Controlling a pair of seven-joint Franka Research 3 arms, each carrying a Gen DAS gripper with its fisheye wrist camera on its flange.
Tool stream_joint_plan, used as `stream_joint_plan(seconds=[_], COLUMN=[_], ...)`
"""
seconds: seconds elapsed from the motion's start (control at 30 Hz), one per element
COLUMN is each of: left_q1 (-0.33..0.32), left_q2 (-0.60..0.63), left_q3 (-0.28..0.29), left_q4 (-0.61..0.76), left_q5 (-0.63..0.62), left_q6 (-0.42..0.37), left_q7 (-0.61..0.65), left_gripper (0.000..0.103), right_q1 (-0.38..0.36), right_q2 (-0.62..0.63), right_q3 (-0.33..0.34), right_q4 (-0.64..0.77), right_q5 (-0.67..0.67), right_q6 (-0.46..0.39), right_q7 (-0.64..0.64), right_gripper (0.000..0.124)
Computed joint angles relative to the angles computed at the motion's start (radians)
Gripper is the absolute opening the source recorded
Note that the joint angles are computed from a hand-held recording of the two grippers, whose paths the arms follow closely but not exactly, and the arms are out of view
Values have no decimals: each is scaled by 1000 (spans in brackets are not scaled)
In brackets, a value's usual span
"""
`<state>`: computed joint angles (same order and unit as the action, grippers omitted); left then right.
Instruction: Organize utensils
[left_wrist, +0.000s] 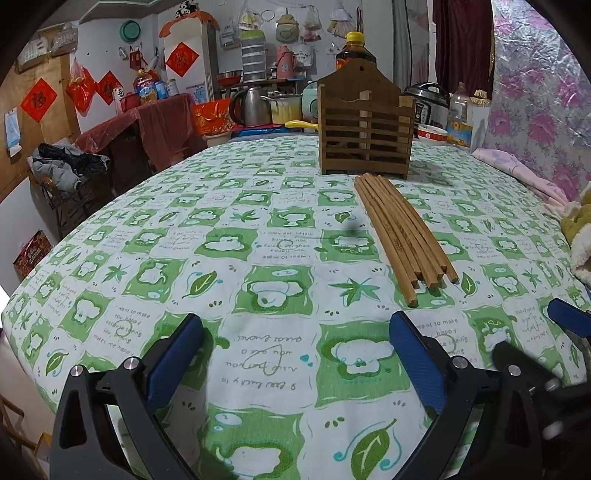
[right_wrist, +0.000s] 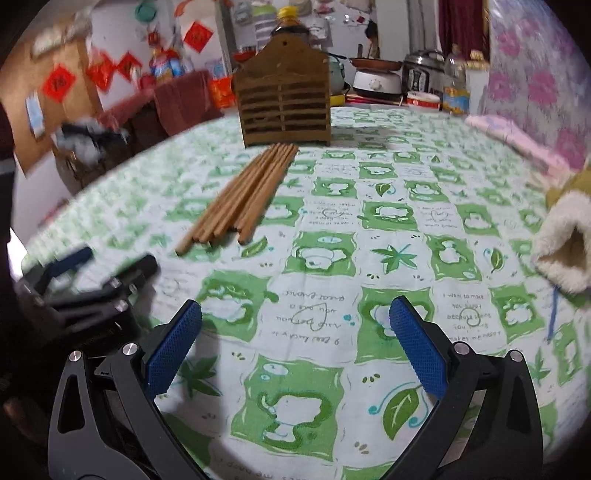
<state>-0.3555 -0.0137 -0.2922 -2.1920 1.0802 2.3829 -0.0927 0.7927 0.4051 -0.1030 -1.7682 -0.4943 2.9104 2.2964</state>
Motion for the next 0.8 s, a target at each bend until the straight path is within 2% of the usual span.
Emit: stream_joint_plan(seconds=[0.07,0.27,0.37,0.43,0.47,0.57,0.63,0.8], left_q1=[0,0,3,4,4,5,0,-26], left_q2=[0,-4,-8,-6,-7,-7,-3,17], left_q3=[0,0,1,1,0,-1,-6,-19], left_q4=[-1,-9,-15,-11,-13,-14,-7,16], left_q5=[8,35,46,44,46,50,62,98], left_q6=[0,7,22,20,18,20,-8,-108], left_q7=[-5,-29,-40,-35,-38,-45,-53,-66], left_gripper=[99,99,99,99,99,99,99,99], right_q1=[-21,44,-22,-22,8,185,274,364], right_q2=[0,15,20,21,21,35,46,64], right_q3=[16,-69,-2,-4,-37,-234,-333,-431], right_q4=[-10,-14,-41,-57,-60,-57,-58,-63], right_q5=[29,-23,55,85,95,78,78,120], right_q6=[26,94,205,255,263,265,266,274], right_q7=[-19,41,-43,-59,-57,0,19,2], right_gripper=[98,98,98,98,98,98,98,98])
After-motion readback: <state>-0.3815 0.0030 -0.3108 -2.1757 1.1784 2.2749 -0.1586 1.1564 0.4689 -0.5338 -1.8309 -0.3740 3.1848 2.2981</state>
